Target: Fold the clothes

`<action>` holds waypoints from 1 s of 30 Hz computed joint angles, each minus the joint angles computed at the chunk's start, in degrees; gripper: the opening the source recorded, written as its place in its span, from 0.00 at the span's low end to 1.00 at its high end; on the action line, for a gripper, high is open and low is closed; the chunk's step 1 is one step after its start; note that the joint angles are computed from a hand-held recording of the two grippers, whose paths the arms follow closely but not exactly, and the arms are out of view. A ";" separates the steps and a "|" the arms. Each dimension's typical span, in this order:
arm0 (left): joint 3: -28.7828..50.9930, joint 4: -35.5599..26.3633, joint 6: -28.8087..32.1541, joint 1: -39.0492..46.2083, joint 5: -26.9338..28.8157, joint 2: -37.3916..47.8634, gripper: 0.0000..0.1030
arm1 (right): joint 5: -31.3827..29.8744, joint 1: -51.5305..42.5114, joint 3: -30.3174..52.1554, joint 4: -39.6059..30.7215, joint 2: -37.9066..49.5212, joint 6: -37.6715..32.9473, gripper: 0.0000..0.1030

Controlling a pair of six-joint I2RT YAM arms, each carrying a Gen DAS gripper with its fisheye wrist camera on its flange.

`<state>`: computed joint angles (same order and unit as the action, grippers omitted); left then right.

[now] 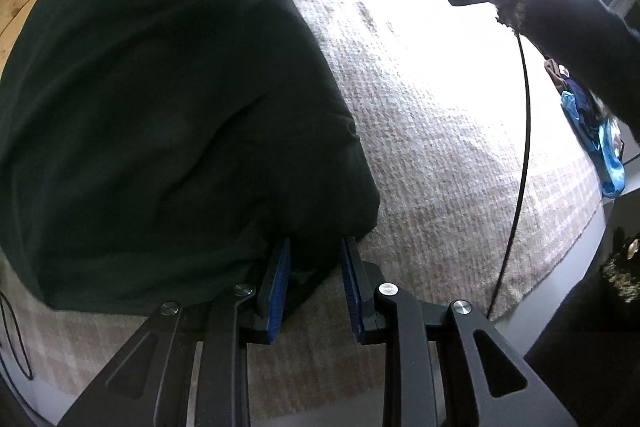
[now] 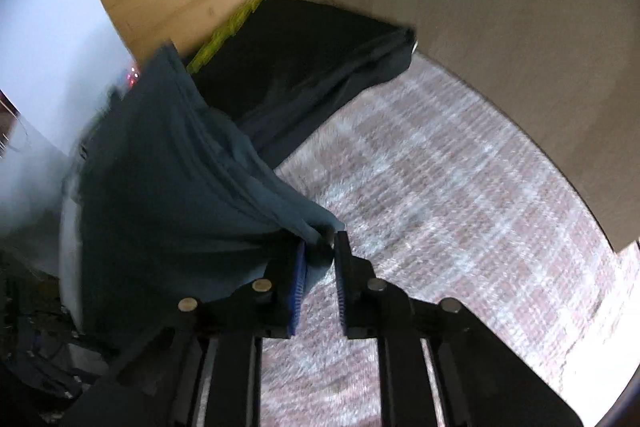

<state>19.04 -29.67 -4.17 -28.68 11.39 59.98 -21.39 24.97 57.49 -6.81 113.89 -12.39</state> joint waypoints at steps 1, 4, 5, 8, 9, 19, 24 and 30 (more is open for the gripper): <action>0.62 -2.10 -0.64 -0.45 -0.23 -2.45 0.23 | -0.77 -1.13 -1.33 0.64 -1.72 0.01 0.29; 2.80 -4.52 -4.11 -5.30 -2.60 -5.80 0.26 | -1.87 -3.59 -2.63 0.50 -3.39 -1.48 0.32; 3.54 -3.76 -5.58 -7.77 -4.37 -4.85 0.33 | -1.82 -3.97 -2.13 -0.17 -2.66 -1.54 0.32; 5.54 1.82 -8.76 -14.84 -11.03 3.61 0.44 | -2.42 -5.27 -1.26 -0.34 -0.15 -1.42 0.32; 6.43 3.41 -9.22 -16.17 -12.28 7.51 0.44 | -3.42 -5.87 -1.64 0.16 0.20 -1.19 0.32; 6.61 9.15 -5.45 -8.46 -11.32 17.37 0.05 | -11.26 -7.76 -2.20 0.47 3.90 -0.96 0.32; 6.67 9.43 -3.59 -7.63 -11.89 17.16 0.04 | -17.32 -7.34 1.45 -0.49 8.77 1.66 0.34; 3.85 7.96 -4.90 -7.43 -8.90 10.81 0.04 | -17.75 -5.38 -0.35 1.89 6.50 4.21 0.08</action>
<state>22.89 -21.71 -9.07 -36.11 2.49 70.79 -39.13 19.59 57.14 -4.92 120.39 -8.18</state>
